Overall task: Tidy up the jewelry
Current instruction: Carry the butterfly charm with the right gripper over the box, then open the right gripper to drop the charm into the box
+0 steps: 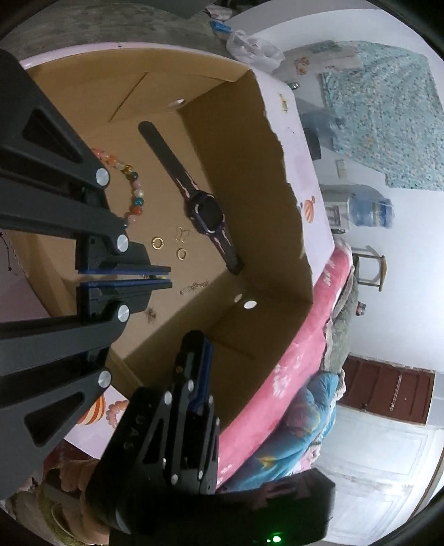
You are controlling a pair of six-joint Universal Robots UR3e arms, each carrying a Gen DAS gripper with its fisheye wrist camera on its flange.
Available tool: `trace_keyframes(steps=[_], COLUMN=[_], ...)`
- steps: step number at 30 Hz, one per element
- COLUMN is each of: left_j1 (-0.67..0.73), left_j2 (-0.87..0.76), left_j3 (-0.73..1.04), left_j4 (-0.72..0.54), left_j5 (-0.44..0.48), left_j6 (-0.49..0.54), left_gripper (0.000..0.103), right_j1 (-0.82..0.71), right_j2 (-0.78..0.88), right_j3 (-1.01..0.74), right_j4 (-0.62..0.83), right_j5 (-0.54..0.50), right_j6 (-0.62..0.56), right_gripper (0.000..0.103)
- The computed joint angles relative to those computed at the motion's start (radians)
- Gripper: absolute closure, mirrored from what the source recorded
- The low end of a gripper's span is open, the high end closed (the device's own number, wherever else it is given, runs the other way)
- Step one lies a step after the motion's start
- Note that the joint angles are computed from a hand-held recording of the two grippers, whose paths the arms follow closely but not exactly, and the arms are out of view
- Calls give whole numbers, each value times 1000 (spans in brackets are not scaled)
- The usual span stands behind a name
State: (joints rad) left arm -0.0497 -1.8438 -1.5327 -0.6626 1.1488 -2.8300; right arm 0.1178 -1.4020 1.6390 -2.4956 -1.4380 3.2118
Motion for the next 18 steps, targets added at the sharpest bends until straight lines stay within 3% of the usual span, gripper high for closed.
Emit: trace_keyframes(steps=[5,10,14,18], left_j1=[1,14,28,45], left_j2=[15,46,106,194], left_j3=[-13,-51,-107,-176], left_j4=[-3,6,8,21], left_j5=[20,24,27,20], left_j6=[-13,-36,-41,-40], left_gripper=[100,83,71,49], right_j1=[-7,-7,-14,-62], right_j2=[-29,-68,-122,-265], right_j3=[28,61,104,219], right_j4=[-21,-52,-88,-147], right_j5=[-4,-9,5,43], right_j6=[11,24,26,21], right_gripper=[73,53,44,39])
